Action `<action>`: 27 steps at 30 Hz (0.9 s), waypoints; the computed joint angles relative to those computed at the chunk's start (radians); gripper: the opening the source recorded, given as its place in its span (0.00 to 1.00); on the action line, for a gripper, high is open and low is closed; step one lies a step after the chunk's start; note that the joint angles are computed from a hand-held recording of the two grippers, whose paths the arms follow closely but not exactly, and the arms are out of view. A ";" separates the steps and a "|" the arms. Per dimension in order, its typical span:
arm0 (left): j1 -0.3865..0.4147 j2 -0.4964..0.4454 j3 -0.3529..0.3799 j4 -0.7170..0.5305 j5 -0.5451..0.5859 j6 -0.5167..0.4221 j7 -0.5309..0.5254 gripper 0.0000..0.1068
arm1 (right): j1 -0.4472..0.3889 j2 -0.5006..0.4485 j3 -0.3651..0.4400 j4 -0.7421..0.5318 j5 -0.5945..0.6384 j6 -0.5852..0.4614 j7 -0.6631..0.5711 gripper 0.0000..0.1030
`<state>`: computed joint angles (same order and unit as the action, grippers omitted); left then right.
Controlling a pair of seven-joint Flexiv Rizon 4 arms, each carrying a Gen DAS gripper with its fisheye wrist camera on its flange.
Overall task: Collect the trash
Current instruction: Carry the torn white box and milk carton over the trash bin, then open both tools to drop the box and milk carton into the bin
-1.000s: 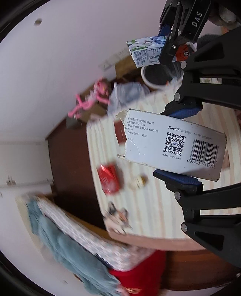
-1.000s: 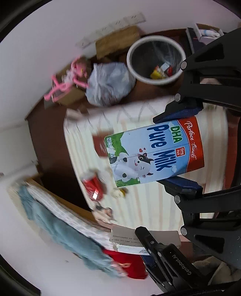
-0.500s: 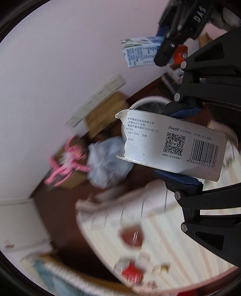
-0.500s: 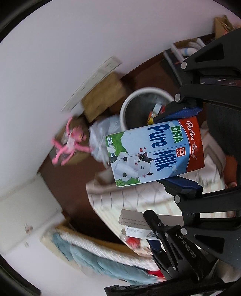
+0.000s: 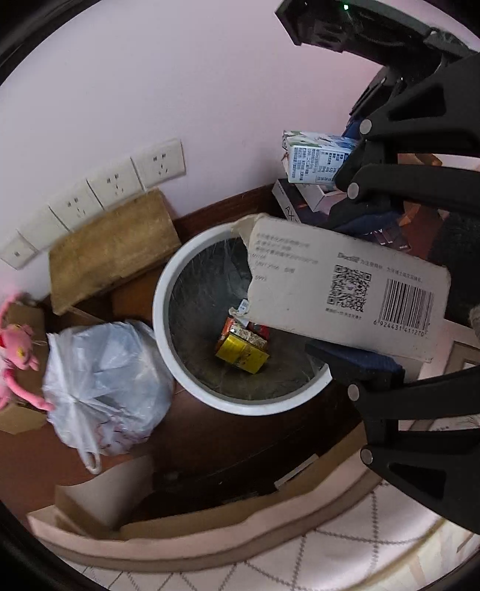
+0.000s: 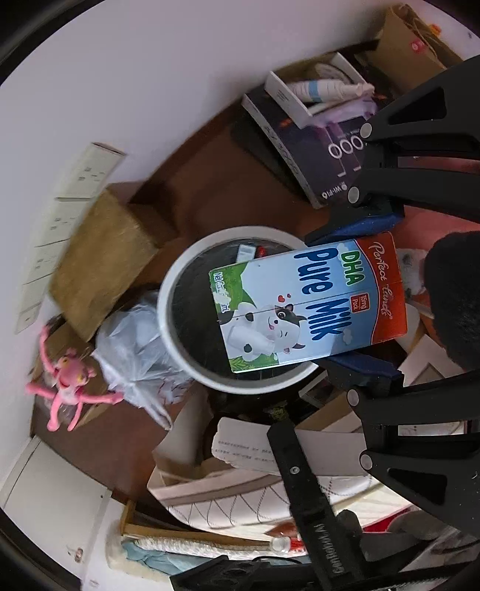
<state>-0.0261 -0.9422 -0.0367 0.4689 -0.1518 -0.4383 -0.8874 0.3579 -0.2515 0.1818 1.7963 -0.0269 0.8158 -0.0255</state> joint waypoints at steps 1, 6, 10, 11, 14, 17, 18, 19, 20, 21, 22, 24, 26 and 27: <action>-0.001 -0.013 0.004 -0.020 0.003 -0.011 -0.012 0.53 | -0.012 -0.012 0.003 0.002 0.026 0.015 -0.024 0.54; -0.014 -0.038 0.020 -0.047 0.035 0.026 -0.025 0.94 | -0.041 -0.054 0.011 -0.016 0.107 0.043 -0.098 0.55; -0.004 0.029 0.019 0.078 0.048 0.153 0.009 0.94 | -0.053 -0.072 0.010 -0.021 0.146 0.088 -0.118 0.63; -0.004 0.051 0.019 0.124 0.053 0.208 0.022 0.94 | -0.051 -0.073 0.007 -0.016 0.145 0.109 -0.112 0.72; 0.000 0.154 0.025 0.311 0.076 0.408 0.083 0.94 | -0.038 -0.068 -0.005 -0.016 0.111 0.106 -0.082 0.78; 0.010 0.196 0.029 0.390 0.079 0.501 0.109 0.94 | -0.020 -0.062 -0.016 -0.029 0.053 0.060 -0.054 0.96; 0.015 0.208 0.030 0.409 0.078 0.520 0.118 0.94 | -0.012 -0.060 -0.019 -0.041 0.027 0.022 -0.046 0.99; 0.018 0.218 0.030 0.423 0.076 0.536 0.126 0.94 | -0.006 -0.058 -0.021 -0.055 0.007 -0.019 -0.043 1.00; 0.023 0.232 0.030 0.446 0.074 0.559 0.138 0.94 | 0.002 -0.058 -0.023 -0.070 -0.020 -0.060 -0.040 1.00; 0.026 0.245 0.030 0.467 0.074 0.583 0.149 0.94 | 0.009 -0.057 -0.022 -0.080 -0.038 -0.087 -0.039 1.00; 0.029 0.262 0.030 0.492 0.074 0.610 0.162 0.94 | 0.015 -0.058 -0.021 -0.094 -0.052 -0.119 -0.042 1.00; 0.040 0.290 0.028 0.531 0.064 0.651 0.186 0.94 | 0.032 -0.062 -0.021 -0.126 -0.088 -0.199 -0.046 1.00; 0.047 0.313 0.026 0.561 0.052 0.682 0.202 0.94 | 0.046 -0.063 -0.021 -0.142 -0.116 -0.240 -0.042 1.00; 0.050 0.320 0.026 0.570 0.046 0.689 0.207 0.94 | 0.053 -0.064 -0.020 -0.153 -0.124 -0.258 -0.039 1.00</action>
